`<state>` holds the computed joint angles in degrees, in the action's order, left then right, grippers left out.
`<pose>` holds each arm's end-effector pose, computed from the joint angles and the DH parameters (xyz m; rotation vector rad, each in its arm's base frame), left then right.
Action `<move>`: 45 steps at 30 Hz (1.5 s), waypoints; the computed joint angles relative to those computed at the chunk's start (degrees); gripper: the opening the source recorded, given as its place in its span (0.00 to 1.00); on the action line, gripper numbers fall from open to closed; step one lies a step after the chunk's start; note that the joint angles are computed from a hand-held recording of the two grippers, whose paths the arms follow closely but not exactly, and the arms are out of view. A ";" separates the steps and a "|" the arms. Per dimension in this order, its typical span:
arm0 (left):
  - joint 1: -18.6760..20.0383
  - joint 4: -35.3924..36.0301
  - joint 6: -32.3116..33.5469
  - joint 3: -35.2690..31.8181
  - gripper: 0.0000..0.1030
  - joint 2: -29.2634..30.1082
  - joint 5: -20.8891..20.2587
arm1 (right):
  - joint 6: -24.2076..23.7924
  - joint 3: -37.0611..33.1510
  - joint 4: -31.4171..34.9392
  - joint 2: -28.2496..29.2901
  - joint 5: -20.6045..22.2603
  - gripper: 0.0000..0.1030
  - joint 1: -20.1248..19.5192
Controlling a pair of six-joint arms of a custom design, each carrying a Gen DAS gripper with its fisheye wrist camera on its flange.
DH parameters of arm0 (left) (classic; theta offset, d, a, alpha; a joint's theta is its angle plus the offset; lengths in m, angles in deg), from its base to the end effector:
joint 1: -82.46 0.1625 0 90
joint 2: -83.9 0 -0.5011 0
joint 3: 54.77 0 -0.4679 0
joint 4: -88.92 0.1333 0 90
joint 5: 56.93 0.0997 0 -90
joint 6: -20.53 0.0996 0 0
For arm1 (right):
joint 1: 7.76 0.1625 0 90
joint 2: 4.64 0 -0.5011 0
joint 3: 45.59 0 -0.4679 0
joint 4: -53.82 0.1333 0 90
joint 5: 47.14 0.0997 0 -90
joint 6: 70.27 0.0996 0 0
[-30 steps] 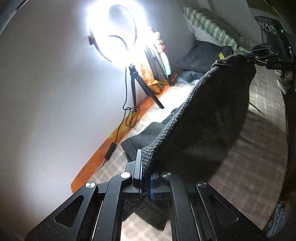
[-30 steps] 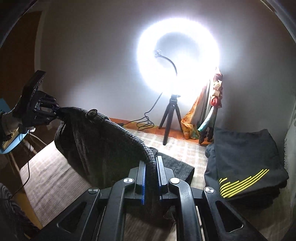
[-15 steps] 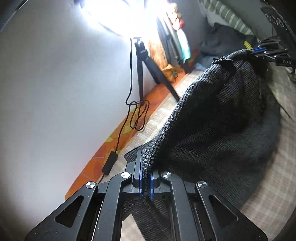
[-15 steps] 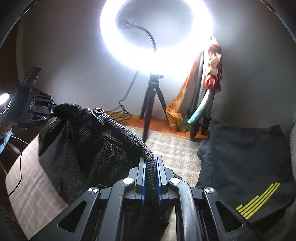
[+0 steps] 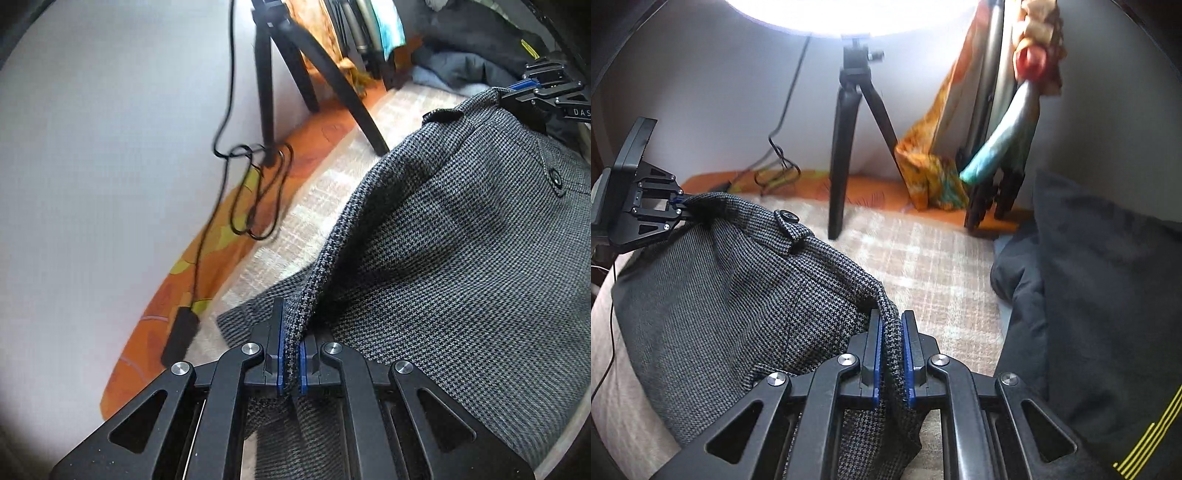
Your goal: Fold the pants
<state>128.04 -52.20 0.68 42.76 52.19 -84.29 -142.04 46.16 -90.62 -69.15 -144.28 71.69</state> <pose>-0.3335 -0.6572 -0.0705 0.5945 1.9724 -0.4404 -0.0213 -0.7747 0.3583 1.3455 -2.3546 0.3826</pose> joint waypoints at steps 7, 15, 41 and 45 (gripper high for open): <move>0.87 -6.10 -1.56 2.35 0.24 -1.83 -2.54 | 0.42 -0.69 -0.20 1.17 -2.56 0.07 0.03; 0.96 -9.49 -7.39 6.93 0.51 -5.87 -2.37 | 0.79 -1.07 -0.76 1.98 -4.21 0.07 0.38; -6.70 -28.43 -19.16 24.05 0.52 -16.14 -5.01 | 2.67 1.94 -5.09 -2.13 -2.57 0.41 0.69; -9.93 -28.00 -21.99 26.34 0.52 -14.87 -6.08 | 5.42 4.33 2.74 -8.04 4.49 0.45 -0.67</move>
<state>118.11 -80.20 -21.31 69.10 37.32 -90.37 -136.62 50.49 -87.88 -77.19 -139.79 71.03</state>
